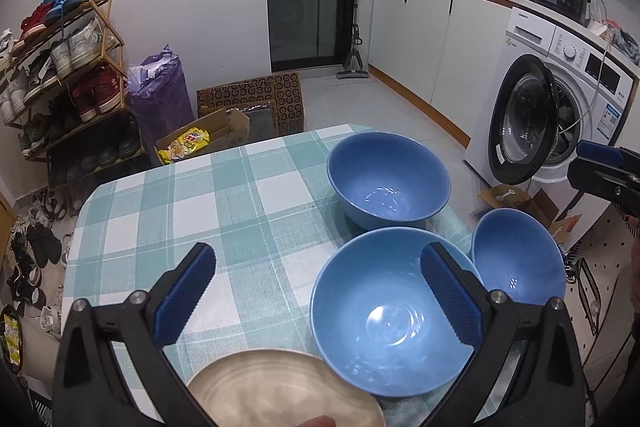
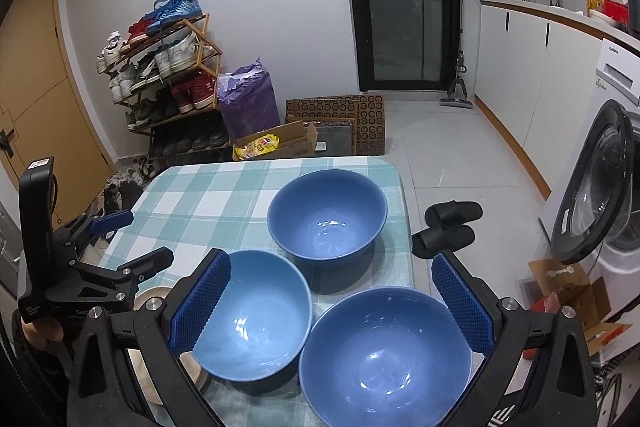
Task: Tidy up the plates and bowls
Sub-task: 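Move both tools toward the large light-blue bowl beside the plates, then close the left gripper on the blue bowl rim while the right gripper grips the opposite rim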
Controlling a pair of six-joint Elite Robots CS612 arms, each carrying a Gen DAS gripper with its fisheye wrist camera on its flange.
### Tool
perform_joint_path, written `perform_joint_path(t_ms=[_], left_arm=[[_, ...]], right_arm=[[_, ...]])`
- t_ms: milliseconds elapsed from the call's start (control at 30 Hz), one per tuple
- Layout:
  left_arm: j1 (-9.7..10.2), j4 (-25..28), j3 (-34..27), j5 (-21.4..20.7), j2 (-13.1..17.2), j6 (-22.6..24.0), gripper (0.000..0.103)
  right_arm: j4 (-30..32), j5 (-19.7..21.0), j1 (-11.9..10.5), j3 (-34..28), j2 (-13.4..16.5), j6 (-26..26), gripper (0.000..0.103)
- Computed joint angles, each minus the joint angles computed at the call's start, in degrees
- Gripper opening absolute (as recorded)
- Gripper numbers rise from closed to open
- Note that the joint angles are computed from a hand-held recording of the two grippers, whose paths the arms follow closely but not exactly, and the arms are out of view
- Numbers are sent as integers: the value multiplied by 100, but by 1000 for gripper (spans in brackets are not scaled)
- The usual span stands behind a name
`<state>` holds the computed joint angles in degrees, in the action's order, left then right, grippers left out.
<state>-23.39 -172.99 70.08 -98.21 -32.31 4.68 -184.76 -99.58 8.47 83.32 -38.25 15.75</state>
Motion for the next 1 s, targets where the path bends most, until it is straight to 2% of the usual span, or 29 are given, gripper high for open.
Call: perform_joint_path(t_ms=[333, 1000], left_arm=[[-49, 540, -606, -49, 328, 25, 103], [-110, 1401, -1808, -65, 966, -33, 103]], right_arm=[[435, 136, -194, -364, 227, 335, 102], [1255, 392, -375, -1087, 677, 379, 102]])
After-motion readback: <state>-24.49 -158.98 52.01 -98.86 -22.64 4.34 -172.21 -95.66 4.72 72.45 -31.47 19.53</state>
